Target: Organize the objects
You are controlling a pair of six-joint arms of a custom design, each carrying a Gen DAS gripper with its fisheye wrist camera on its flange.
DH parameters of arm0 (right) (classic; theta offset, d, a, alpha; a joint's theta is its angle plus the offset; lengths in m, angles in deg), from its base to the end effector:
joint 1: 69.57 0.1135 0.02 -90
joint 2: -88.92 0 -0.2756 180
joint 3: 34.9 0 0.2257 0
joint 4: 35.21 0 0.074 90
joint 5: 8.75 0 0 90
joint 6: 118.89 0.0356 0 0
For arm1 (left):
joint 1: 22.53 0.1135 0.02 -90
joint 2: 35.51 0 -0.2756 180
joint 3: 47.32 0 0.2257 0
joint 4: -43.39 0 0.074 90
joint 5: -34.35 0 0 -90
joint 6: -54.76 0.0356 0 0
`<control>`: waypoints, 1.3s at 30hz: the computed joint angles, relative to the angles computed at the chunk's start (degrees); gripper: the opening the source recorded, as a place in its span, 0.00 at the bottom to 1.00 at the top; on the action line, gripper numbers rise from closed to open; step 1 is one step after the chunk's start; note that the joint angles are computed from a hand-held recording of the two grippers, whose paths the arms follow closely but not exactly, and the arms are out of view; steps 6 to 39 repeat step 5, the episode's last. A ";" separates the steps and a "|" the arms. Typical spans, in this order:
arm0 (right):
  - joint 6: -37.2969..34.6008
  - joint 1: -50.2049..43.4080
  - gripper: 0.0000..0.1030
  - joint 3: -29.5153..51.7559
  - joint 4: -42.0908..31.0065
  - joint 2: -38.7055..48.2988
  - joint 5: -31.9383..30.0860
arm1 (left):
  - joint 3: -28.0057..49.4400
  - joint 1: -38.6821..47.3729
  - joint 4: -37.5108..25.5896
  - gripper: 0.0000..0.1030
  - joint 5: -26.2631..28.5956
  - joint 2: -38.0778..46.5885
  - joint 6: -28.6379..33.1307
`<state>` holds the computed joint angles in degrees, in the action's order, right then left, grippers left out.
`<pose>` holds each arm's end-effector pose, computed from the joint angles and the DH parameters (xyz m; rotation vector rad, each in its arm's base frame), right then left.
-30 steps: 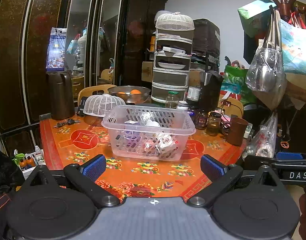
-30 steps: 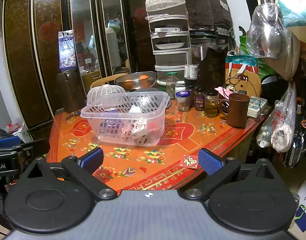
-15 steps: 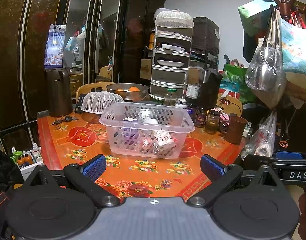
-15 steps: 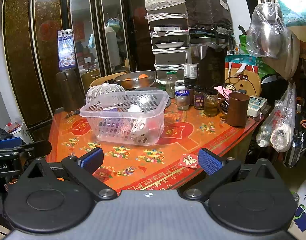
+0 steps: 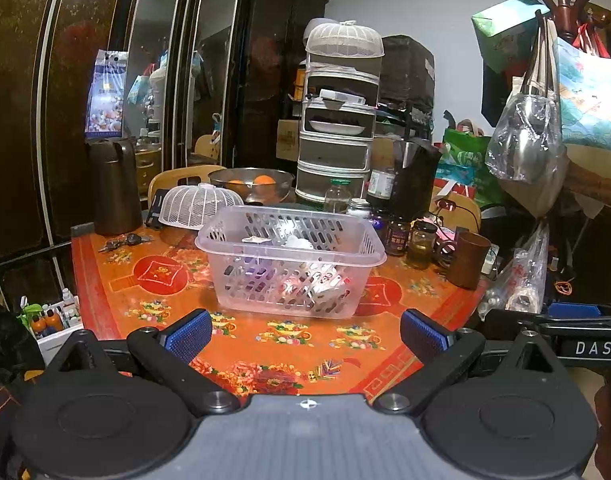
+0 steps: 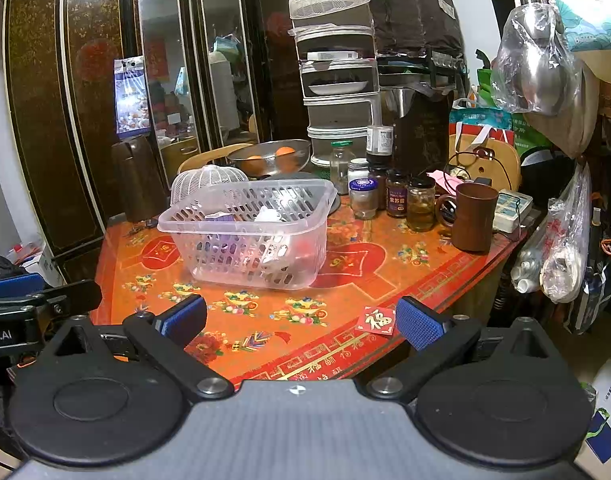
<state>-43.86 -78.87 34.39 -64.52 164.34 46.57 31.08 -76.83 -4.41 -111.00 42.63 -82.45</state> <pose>0.2590 -0.0219 0.2962 -0.4346 2.0477 0.4068 0.1712 -0.1881 0.3147 -0.2779 1.9848 0.0608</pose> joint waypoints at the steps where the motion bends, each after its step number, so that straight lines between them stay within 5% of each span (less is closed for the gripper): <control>1: -0.01 0.02 1.00 0.01 -0.03 -0.01 0.03 | -0.06 -0.10 0.06 0.98 -0.34 0.00 -0.03; 39: -0.19 0.27 1.00 -0.17 0.46 0.55 0.40 | -1.00 0.32 1.47 0.98 0.04 -0.39 0.49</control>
